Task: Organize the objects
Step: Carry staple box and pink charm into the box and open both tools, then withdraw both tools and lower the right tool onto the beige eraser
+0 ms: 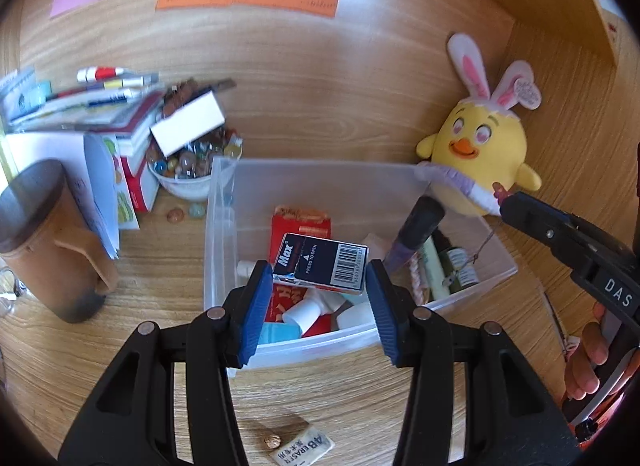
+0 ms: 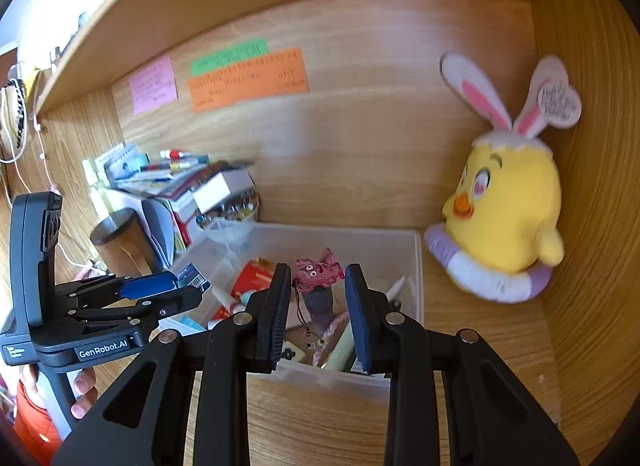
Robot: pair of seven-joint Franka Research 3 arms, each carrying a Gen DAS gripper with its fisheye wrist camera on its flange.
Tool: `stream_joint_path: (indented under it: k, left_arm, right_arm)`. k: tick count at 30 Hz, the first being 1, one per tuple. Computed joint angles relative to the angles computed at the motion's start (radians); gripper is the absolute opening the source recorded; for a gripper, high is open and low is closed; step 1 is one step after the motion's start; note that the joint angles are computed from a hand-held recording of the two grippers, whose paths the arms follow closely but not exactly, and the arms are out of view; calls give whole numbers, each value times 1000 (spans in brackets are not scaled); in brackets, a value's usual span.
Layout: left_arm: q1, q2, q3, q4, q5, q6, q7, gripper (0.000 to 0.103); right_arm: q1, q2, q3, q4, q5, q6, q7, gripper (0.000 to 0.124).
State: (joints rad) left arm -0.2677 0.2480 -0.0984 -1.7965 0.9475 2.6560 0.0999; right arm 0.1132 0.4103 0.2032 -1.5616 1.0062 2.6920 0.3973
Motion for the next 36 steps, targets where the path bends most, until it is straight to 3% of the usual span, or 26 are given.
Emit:
stream_joint_path:
  k: [13,16,20,22,32,36]
  left_arm:
    - [-9,15,3,13,-9,-31,37,49]
    - [-11,-2,3,-2,7,-26,22,56]
    - [-17,-29,-4,-17,35,-65,10,78]
    - [-16,-45,-11,-30,52,-78,3,80]
    - [13,-158,-60,-153,59,-117,-19,96]
    - [17,-190,-84,-190,54,-166,-15,96]
  right_arm:
    - [38,89,-35,59,-236,-39,202,25]
    - [40,104,-41,74,-279,-54,246,26]
    - [28,124,-39,107,-313,-112,297,26]
    - [17,126,-32,115,-314,-143,299,29]
    - [-17,-27,14,-74,-150,-79,72,52]
    - [-5,-93,3,-153,-70,-117,-14,55]
